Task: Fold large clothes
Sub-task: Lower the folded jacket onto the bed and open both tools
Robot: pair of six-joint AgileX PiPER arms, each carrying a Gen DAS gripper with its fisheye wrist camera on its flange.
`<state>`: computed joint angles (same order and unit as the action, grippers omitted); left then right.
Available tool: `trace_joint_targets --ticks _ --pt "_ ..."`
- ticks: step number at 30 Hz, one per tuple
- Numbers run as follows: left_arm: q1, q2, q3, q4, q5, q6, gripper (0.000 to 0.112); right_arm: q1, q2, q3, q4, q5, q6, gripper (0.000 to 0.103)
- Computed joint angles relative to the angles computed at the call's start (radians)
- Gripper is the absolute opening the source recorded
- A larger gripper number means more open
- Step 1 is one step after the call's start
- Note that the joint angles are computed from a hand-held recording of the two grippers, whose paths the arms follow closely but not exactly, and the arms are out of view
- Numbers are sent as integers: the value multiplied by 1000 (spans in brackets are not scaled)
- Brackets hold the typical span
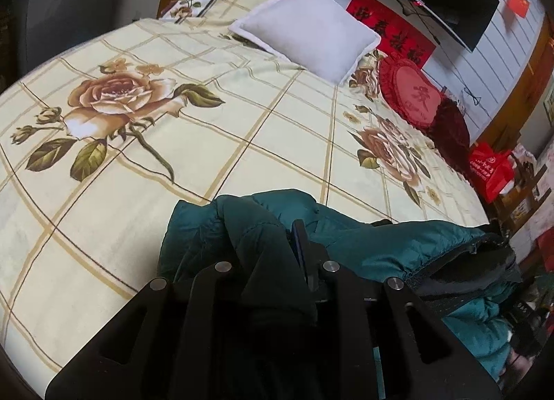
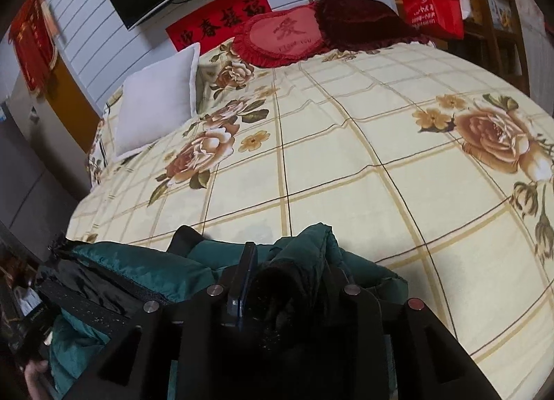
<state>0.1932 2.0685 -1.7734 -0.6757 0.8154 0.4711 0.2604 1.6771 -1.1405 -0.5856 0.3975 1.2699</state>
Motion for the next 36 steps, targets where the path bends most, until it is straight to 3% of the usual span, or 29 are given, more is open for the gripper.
trace_joint_targets --ticks 5,9,10,11,13,14,15,18,20,22,24,26,29,31,36 --pt "42 17 -56 -70 85 4 23 -33 -21 17 149 -43 -121 32" --pt "42 -12 -43 -92 76 56 33 -72 -55 39 339 -82 -269 38" --pt "45 -18 -38 -113 81 79 46 -79 -79 58 358 -106 -267 39" --pt "52 -22 -37 -147 95 112 70 -84 -97 72 375 -126 -276 43" --pt "72 -32 -25 -231 108 182 96 -81 -132 91 334 -149 -230 55" --pt "83 -32 -26 -266 120 206 103 -72 -152 100 254 -154 -152 69" --pt "90 -33 -25 -286 122 217 103 -60 -170 107 154 -155 -59 77" --pt "88 -47 -8 -297 92 228 103 -22 -197 95 -22 -105 76 77" --pt "69 -56 -11 -280 81 254 103 5 -187 58 -35 -46 47 77" --pt "26 -80 13 -253 47 327 103 44 -144 -17 -12 66 -45 77" --pt "-43 -116 55 -136 -57 347 103 95 -77 -108 -2 190 -130 77" --pt "-114 -131 93 59 -173 261 103 121 -25 -163 21 256 -186 78" --pt "-141 -59 27 251 -119 84 103 132 84 -255 57 353 -257 83" --pt "-134 -25 -1 265 -83 50 103 118 144 -293 87 376 -302 91" --pt "-167 -17 33 360 -158 -46 103 45 218 -322 193 310 -447 103"
